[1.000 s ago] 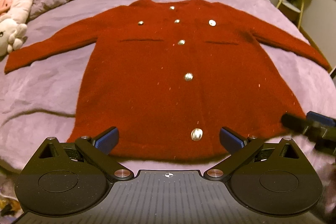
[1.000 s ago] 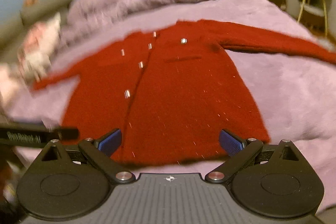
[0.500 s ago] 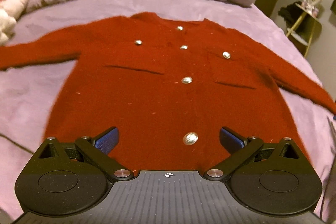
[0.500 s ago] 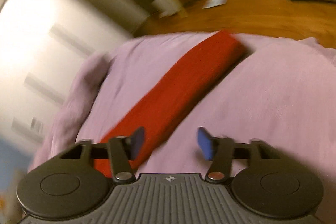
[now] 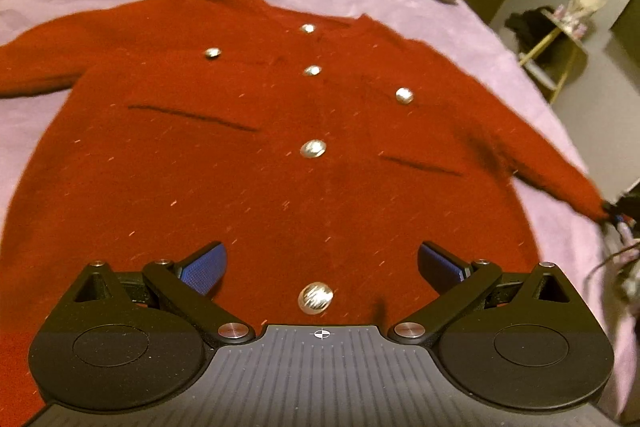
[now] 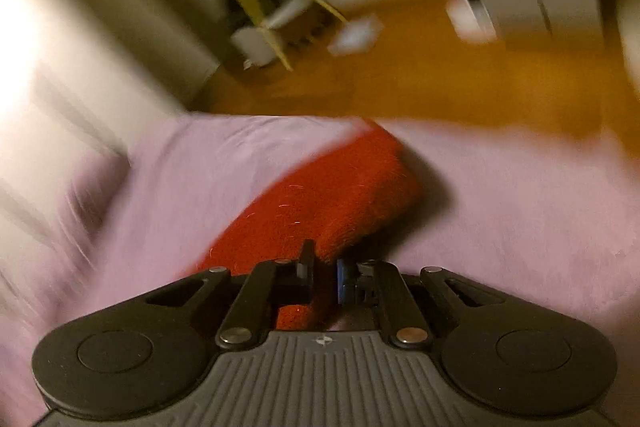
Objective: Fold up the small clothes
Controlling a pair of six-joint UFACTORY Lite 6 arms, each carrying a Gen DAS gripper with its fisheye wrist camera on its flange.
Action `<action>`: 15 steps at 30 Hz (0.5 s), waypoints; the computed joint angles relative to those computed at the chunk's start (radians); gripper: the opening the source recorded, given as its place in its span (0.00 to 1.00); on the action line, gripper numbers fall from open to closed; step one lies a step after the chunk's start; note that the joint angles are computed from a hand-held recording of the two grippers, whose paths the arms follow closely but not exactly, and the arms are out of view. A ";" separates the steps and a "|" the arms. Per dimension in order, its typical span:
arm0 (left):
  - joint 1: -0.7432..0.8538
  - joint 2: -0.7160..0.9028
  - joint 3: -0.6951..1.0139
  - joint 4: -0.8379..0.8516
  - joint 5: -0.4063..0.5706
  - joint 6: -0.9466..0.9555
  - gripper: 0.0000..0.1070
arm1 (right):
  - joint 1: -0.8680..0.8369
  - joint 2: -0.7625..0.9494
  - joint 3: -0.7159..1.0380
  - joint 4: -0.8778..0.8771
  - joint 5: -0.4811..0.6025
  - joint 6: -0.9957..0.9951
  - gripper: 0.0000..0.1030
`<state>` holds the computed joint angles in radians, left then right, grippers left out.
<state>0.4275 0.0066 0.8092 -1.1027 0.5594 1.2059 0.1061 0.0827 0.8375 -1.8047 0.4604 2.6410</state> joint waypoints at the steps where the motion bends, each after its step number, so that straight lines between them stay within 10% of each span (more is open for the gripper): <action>1: 0.004 0.014 0.016 -0.020 0.014 0.015 0.96 | 0.084 0.031 0.061 0.059 0.075 -0.105 0.08; 6: 0.011 0.108 0.142 -0.115 0.101 0.050 0.96 | 0.441 0.305 0.454 0.107 0.267 -0.628 0.08; 12: 0.001 0.290 0.362 -0.189 0.194 0.020 0.96 | 0.645 0.833 1.082 0.267 0.257 -1.256 0.10; 15: -0.014 0.402 0.486 -0.170 0.220 -0.036 0.96 | 0.706 1.081 1.383 0.505 0.333 -1.570 0.35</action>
